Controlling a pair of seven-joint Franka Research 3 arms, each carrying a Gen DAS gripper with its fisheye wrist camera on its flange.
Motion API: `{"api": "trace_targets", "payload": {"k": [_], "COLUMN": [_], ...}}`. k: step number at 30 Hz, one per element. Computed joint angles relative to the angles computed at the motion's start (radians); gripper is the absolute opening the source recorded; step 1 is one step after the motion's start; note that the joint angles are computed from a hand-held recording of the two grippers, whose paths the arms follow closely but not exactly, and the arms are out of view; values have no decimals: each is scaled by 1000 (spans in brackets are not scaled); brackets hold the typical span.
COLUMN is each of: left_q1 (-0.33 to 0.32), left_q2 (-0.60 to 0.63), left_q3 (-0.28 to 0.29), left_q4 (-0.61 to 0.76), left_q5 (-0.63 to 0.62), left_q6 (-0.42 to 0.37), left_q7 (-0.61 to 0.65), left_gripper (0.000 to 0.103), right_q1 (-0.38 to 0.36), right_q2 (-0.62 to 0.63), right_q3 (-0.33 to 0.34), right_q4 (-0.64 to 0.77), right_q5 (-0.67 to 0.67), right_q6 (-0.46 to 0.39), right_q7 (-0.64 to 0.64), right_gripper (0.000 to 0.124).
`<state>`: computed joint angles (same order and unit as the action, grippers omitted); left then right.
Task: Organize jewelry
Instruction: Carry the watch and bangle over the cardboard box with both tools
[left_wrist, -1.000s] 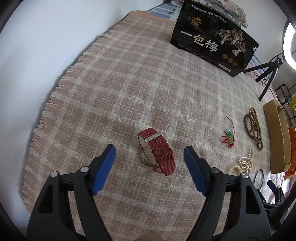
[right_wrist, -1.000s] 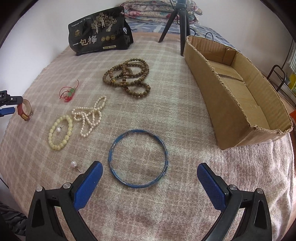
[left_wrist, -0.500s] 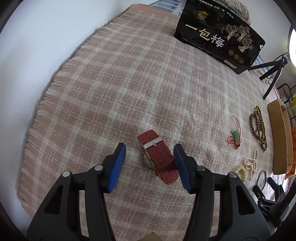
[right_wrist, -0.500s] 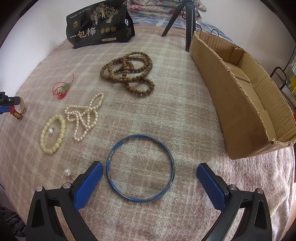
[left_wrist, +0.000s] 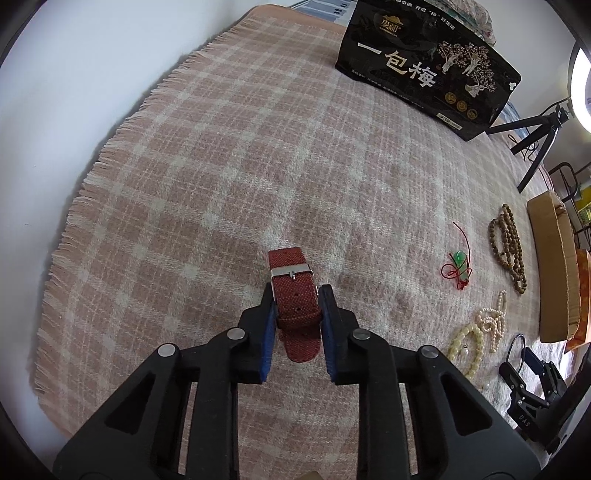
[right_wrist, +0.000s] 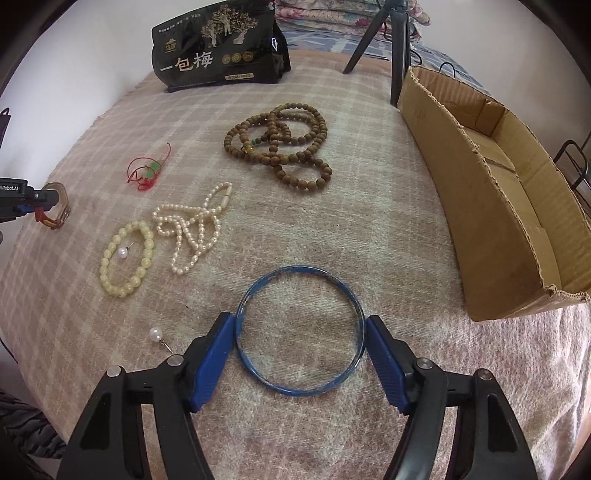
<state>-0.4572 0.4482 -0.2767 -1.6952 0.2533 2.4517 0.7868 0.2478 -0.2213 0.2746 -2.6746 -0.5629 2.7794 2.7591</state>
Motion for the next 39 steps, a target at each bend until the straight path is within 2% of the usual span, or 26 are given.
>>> {"api": "trace_targets", "payload": {"k": [8,15,23,32,39], "left_q1": [-2,-3,-39,-122,-196], "left_q2": [-19,-55,-60,10,128], "left_q3": [2,-7,-15,-10,-5], "left_q4": [-14,-29,17,175,377], "left_q5": [10,10,35,95,104], "left_q6": [19,61,86,80,50], "left_q7": [-10,-14,-21,-19,11], "left_gripper": [20,20,20,20,20], "right_q1": [-5,-19,-34,-68,-112], "right_q2": [-29,-77,-167,-315,-422], "right_q3": [4,42,71,103,111], "right_q4": [-21,-18,-29,-72,-114], "right_q5": [23,19,39,93,148], "right_q6": [21,2,-7,-38,-68], "right_q7": [-12,-16,-36,-90,-148], "right_gripper": [73,73,73,73,73]}}
